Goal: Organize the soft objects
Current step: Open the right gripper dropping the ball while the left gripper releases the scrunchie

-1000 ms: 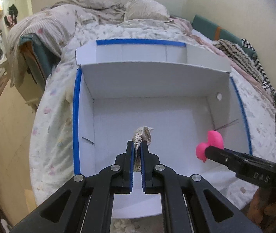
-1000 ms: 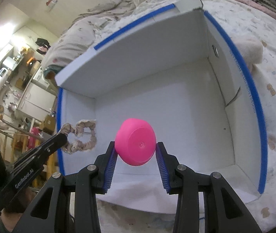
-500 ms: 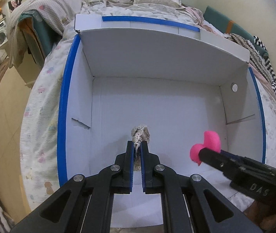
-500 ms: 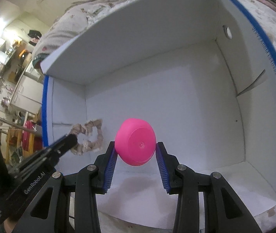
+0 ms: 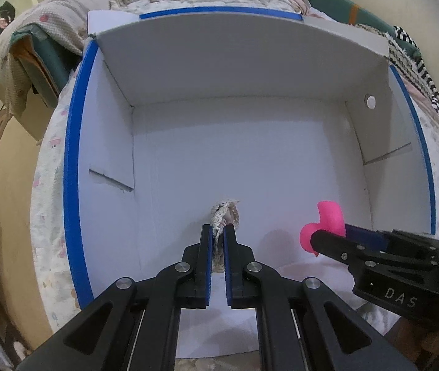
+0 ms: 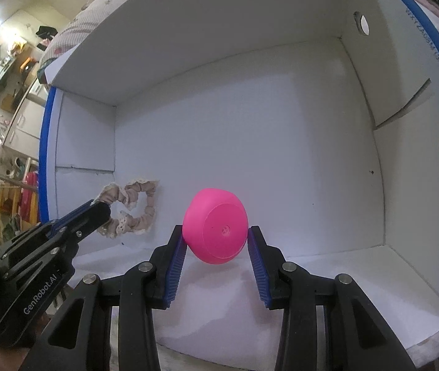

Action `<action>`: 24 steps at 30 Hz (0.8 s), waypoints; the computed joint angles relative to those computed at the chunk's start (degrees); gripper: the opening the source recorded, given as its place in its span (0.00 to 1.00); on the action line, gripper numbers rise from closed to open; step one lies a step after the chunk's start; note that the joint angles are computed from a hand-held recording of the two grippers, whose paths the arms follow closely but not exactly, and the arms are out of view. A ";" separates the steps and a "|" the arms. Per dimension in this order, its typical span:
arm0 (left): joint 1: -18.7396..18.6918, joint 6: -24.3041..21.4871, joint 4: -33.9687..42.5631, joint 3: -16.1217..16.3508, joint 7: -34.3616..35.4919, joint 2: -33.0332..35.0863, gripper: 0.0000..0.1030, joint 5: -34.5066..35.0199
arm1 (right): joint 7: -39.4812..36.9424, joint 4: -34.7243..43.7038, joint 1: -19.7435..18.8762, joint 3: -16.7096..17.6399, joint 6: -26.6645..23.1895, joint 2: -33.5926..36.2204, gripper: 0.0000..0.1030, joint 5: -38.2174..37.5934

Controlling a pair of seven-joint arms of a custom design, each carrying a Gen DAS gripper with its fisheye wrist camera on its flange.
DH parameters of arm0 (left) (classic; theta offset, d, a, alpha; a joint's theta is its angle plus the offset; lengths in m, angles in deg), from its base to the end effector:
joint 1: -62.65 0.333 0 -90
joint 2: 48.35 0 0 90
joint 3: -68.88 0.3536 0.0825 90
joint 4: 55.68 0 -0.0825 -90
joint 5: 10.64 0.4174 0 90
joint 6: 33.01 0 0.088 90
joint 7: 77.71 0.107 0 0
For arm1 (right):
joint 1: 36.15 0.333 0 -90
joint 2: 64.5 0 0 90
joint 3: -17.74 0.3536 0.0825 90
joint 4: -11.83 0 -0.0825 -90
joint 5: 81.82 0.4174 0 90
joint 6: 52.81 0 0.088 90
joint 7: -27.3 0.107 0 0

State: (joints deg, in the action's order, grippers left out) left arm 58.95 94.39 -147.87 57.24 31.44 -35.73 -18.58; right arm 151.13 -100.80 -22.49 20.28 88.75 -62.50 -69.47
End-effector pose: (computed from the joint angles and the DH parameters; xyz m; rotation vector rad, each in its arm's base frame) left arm 0.6812 -0.1770 0.5715 -1.4517 2.5218 -0.5822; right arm 0.6105 0.1765 0.5290 -1.4102 2.2353 0.0031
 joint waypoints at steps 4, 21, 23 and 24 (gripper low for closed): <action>0.03 -0.58 -0.01 0.10 -0.05 0.06 0.06 0.48 | -0.55 -0.21 0.04 0.02 0.10 -0.03 0.41 -0.17; -0.26 0.10 -0.70 0.01 0.67 -0.52 0.18 0.84 | -0.09 -1.42 -0.29 -0.13 3.46 -1.22 0.71 0.39; -0.12 1.10 -1.34 -0.04 1.24 -1.08 0.28 0.37 | 1.24 -1.74 -0.40 -0.17 4.29 -1.71 0.75 -0.93; -0.08 1.63 -1.73 -0.05 1.50 -1.41 0.39 0.13 | 1.97 -2.00 -0.48 -0.18 4.77 -2.07 0.77 -1.76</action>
State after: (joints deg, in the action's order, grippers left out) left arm 58.86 96.03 -149.60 57.19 32.94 -37.14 -18.45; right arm 153.10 -102.79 -22.97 20.09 93.52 -64.58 -71.23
